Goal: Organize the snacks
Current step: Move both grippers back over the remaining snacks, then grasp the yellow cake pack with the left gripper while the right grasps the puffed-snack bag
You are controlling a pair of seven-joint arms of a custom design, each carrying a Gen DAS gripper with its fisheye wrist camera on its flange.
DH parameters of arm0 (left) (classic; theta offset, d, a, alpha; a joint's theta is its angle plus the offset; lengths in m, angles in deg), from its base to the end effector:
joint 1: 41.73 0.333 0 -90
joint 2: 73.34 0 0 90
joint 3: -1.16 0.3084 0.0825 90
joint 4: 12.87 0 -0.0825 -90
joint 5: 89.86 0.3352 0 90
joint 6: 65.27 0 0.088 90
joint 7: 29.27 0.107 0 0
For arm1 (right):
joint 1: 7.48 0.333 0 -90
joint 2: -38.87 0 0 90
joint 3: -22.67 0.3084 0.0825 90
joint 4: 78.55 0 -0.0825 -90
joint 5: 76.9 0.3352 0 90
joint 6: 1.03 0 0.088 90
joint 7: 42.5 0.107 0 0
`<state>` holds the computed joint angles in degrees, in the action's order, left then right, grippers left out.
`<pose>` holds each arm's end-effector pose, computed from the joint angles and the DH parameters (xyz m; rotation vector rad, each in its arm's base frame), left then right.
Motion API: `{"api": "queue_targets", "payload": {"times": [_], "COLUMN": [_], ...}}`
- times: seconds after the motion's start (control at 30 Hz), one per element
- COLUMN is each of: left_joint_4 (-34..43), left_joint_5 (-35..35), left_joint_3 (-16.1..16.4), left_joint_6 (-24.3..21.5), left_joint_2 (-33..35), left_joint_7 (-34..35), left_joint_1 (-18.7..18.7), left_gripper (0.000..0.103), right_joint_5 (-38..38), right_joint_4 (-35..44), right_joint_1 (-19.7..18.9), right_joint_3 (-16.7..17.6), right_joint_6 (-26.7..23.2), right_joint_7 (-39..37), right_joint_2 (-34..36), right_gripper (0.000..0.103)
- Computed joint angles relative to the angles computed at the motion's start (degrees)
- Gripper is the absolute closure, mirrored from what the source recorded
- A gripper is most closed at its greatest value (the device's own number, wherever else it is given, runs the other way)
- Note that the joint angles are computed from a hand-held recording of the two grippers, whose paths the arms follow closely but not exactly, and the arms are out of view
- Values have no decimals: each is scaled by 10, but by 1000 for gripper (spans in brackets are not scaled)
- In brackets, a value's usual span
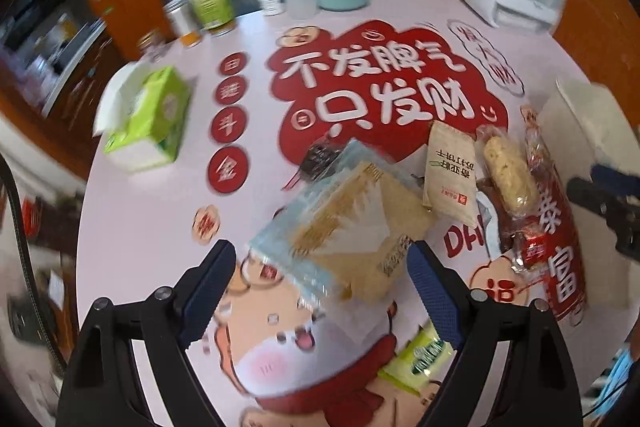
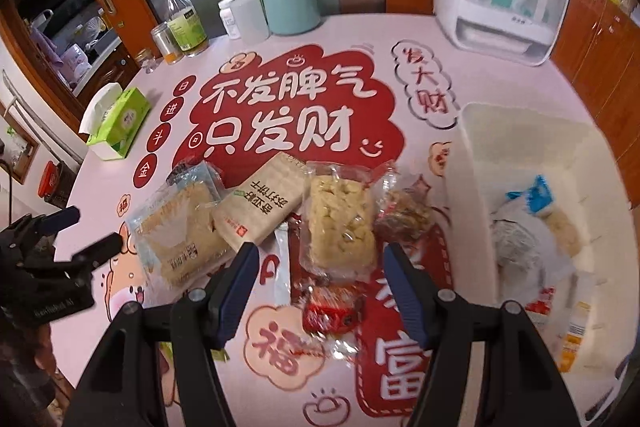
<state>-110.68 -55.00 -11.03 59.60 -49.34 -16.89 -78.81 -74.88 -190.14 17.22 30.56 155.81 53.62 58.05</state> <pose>0.4360 -0.4498 0.3814 -2.1097 1.7618 -0.2793 0.5208 0.3231 0.3850 -2.2573 1.4726 -0.1929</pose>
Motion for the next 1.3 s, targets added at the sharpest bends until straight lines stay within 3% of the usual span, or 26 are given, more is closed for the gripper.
{"api": "queue_targets", "payload": {"times": [0.23,0.5,0.63,0.77,0.87,0.93,1.07,1.13,1.2,1.3], "left_joint_4": [51,49,46,88,179,215,194,170,173,160], "left_joint_5": [-41,-136,-163,-169,-131,-114,-90,-74,-60,-59], "left_joint_3": [0,2,2,5,28,49,44,46,46,40], "left_joint_6": [41,99,128,97,-2,-41,-22,-1,-11,-4], "left_joint_2": [71,107,114,135,185,205,189,169,164,148], "left_joint_7": [156,236,263,298,320,326,293,279,272,255], "left_joint_1": [30,56,60,43,-5,-34,-32,-37,-45,-42], "left_gripper": [16,16,9,2,1,3,27,57,74,84], "right_joint_5": [-20,-26,-17,-6,-6,-8,-7,-4,3,15], "right_joint_4": [92,176,189,191,190,186,170,150,128,101], "right_joint_1": [16,15,10,4,6,8,8,7,2,-6], "right_joint_3": [-22,-22,-18,-12,-14,-15,-14,-11,-7,2], "right_joint_6": [-51,-128,-135,-134,-136,-134,-123,-107,-90,-70], "right_joint_7": [41,63,59,48,42,40,35,31,26,13], "right_joint_2": [80,158,172,175,173,170,157,143,125,102], "right_gripper": [38,38,38,43,45,47,48,48,48,48]}}
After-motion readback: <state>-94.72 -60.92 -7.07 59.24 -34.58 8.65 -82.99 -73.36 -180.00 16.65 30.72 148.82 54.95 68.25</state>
